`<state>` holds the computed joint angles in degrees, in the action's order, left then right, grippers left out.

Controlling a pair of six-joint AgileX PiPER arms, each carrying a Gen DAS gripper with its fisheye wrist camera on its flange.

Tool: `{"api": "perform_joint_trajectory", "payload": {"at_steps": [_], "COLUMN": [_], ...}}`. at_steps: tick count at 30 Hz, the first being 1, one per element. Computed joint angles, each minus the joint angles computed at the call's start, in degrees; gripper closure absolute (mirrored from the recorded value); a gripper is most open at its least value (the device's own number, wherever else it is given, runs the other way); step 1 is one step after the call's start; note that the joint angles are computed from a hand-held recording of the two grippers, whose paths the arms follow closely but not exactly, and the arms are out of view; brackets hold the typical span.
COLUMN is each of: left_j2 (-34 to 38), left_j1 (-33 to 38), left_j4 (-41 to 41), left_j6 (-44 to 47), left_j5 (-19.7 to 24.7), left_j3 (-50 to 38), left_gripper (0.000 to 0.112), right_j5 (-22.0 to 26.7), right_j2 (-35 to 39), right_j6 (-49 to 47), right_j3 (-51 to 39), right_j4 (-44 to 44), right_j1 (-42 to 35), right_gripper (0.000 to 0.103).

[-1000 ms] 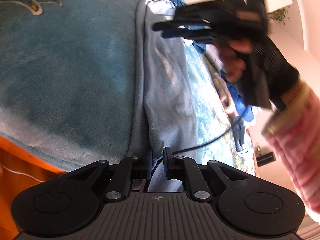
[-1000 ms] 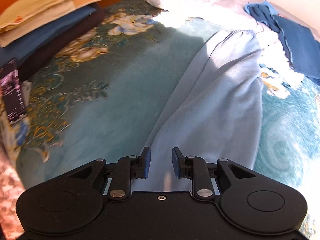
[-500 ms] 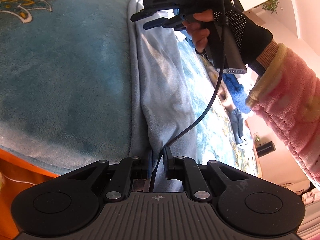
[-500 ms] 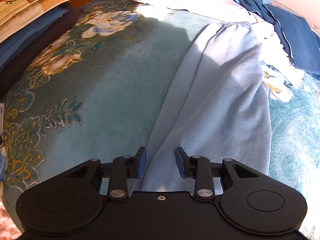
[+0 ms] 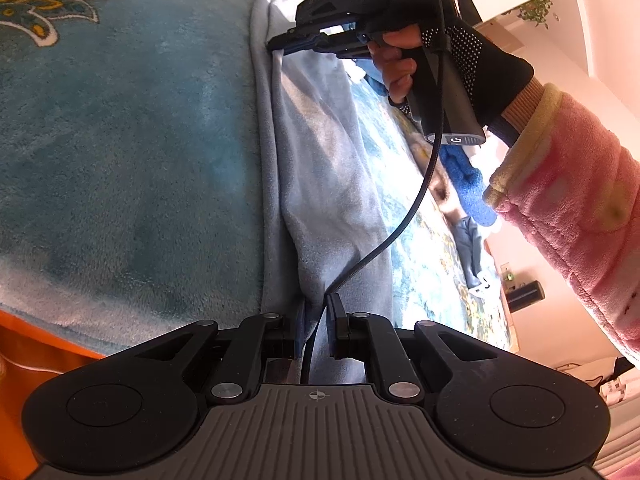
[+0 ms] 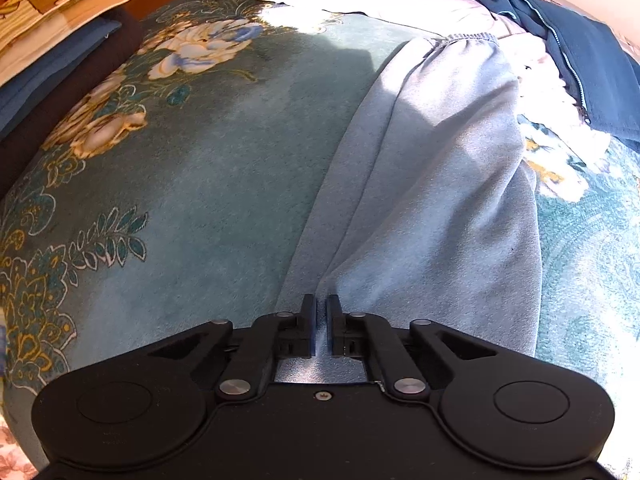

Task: Fold clothes

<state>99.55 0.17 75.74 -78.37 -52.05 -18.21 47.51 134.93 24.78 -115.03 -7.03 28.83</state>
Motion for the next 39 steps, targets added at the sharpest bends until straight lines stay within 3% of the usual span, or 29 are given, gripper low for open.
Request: {"api": "perform_joint_trajectory", "payload": {"at_steps": [10, 16, 30, 37, 39], "left_j2": [-5.0, -2.4, -3.0, -3.4, -3.6], "left_j1": [2.7, 3.5, -0.2, 1.4, 1.7], "left_j4": [0.5, 2.3, 1.7, 4.2, 4.7], "left_j6": [-1.5, -4.6, -6.8, -7.8, -7.9], "left_j5": [1.0, 2.0, 4.0, 3.6, 3.4], "left_j3": [1.2, 0.0, -1.1, -1.2, -1.1], "left_gripper": [0.107, 0.107, 0.106, 0.106, 0.106], "right_j5": [-6.5, 1.6, 4.5, -2.6, -5.8], "right_j2": [-3.6, 2.9, 5.4, -2.8, -6.4], "right_j6": [-1.6, -2.0, -0.7, -2.7, -3.4], "right_j3": [3.5, -6.3, -9.4, 2.6, 8.0], "right_j4": [4.1, 1.5, -1.7, 1.9, 2.2], "right_j1": [-1.2, 0.0, 1.3, 0.4, 0.5], "right_gripper": [0.100, 0.099, 0.098, 0.082, 0.082]}}
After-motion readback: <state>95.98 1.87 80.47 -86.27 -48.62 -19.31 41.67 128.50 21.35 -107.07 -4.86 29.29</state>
